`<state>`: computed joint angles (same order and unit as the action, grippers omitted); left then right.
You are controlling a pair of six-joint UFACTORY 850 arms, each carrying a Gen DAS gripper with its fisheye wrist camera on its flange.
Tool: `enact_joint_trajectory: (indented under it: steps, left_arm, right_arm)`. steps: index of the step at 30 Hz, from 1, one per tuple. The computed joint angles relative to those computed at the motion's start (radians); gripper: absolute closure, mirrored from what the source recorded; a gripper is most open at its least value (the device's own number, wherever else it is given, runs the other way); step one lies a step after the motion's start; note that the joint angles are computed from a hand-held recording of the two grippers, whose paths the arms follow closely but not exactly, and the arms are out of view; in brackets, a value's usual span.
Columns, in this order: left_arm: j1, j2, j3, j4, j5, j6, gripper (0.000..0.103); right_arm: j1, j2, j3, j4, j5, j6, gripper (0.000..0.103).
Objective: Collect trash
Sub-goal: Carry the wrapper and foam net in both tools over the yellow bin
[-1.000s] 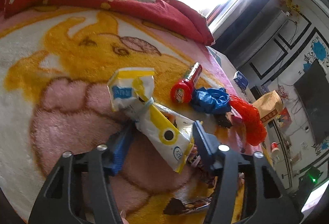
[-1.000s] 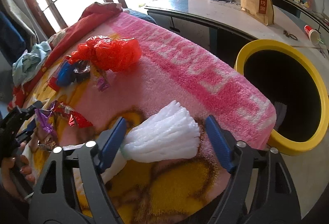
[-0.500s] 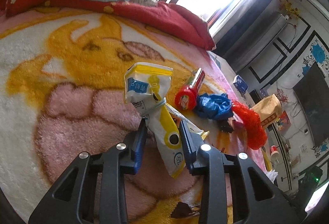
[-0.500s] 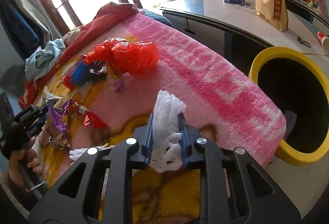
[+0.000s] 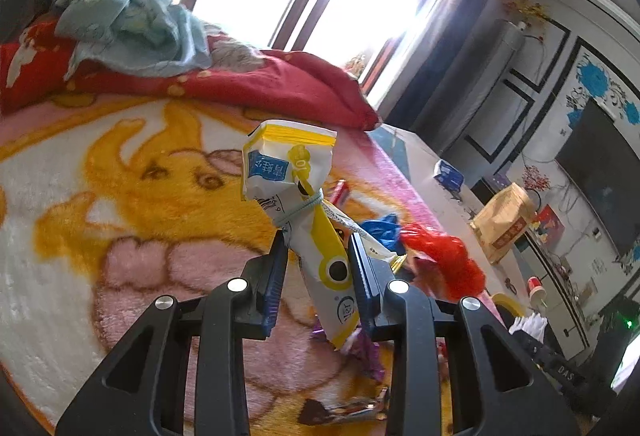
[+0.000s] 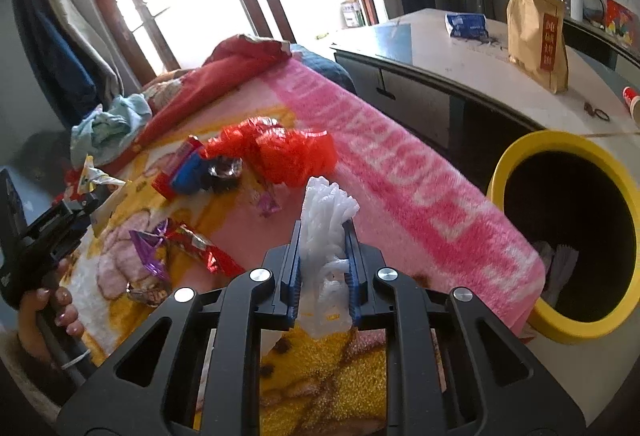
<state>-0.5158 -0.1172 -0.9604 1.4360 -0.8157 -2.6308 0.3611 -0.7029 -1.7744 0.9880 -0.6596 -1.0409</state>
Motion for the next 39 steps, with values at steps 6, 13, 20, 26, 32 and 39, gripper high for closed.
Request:
enact_joint_trajectory:
  steps: [6,13,20,26,32,39]
  left_arm:
    - [-0.013,-0.018,-0.037,0.022,0.009,0.028,0.074]
    - [-0.023,-0.040,-0.075,0.049,0.033,0.049,0.074]
    - [-0.035,-0.071,-0.127,0.072,0.060,0.097,0.074]
    - [-0.037,-0.101,-0.173,0.089,0.090,0.130,0.074]
    - [-0.039,-0.137,-0.228,0.092,0.121,0.178,0.074]
    - [-0.043,-0.180,-0.291,0.098,0.161,0.232,0.074]
  right_arm:
    - [-0.008,0.003,-0.009,0.030,0.003,-0.017,0.090]
    - [-0.021,0.002,-0.023,0.058,0.018,-0.021,0.090]
    - [-0.035,-0.003,-0.043,0.082,0.033,-0.022,0.090]
    - [-0.051,-0.014,-0.067,0.093,0.043,-0.008,0.090]
    - [-0.069,-0.024,-0.090,0.109,0.057,0.002,0.091]
    - [-0.091,-0.037,-0.120,0.122,0.085,0.018,0.091]
